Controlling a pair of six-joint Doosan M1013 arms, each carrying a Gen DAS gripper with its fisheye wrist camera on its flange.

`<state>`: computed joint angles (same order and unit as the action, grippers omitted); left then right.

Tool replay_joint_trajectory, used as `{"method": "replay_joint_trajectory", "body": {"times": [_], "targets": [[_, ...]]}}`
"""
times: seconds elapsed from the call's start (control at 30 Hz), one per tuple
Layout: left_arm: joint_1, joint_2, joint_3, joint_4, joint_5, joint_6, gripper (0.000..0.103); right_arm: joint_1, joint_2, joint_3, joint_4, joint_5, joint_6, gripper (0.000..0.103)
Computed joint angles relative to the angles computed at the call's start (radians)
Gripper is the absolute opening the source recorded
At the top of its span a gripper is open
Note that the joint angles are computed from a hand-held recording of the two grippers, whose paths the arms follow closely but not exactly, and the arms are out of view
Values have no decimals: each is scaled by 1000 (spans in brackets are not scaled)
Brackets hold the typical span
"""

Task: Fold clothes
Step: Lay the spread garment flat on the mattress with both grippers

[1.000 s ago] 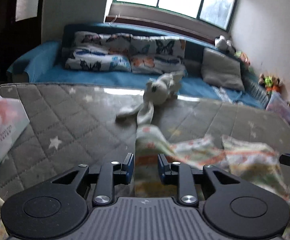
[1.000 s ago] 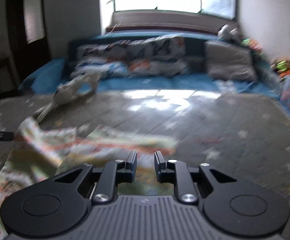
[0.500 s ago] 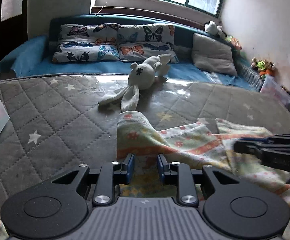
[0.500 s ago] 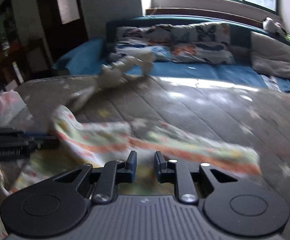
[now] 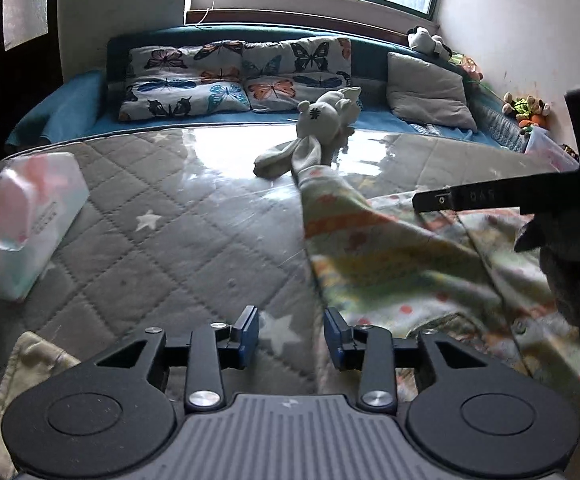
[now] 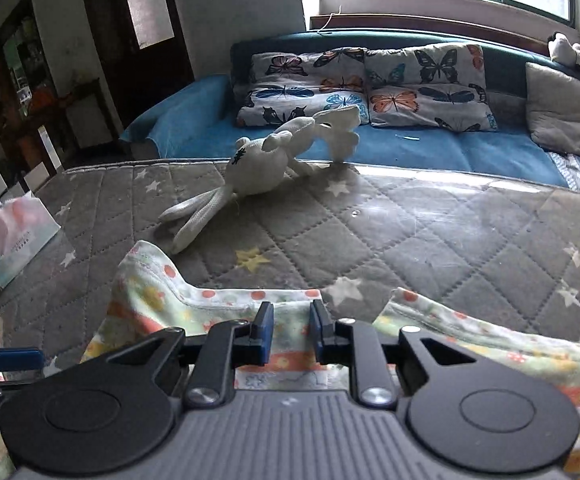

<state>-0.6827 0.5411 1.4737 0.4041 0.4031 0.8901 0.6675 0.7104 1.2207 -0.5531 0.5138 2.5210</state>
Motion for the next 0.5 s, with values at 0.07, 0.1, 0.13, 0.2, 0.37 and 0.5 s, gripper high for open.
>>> {"method": "replay_joint_trajectory", "body": {"times": [0.07, 0.1, 0.13, 0.2, 0.37, 0.5], "targets": [[-1, -5, 9, 13, -2, -9, 42, 5, 2, -1, -28, 6, 21, 2], [-2, -7, 12, 23, -2, -16, 42, 8, 2, -1, -51, 11, 42, 1], [-4, -8, 15, 35, 0, -24, 42, 13, 3, 0, -101, 21, 80, 1], [-6, -11, 21, 62, 1, -35, 43, 25, 5, -2, -214, 57, 160, 0], [-19, -16, 38, 173, 15, -101, 44, 18, 15, -21, -222, 118, 173, 2], [-25, -20, 48, 228, 21, -144, 45, 2, -6, 2, -141, 94, 145, 3]]}}
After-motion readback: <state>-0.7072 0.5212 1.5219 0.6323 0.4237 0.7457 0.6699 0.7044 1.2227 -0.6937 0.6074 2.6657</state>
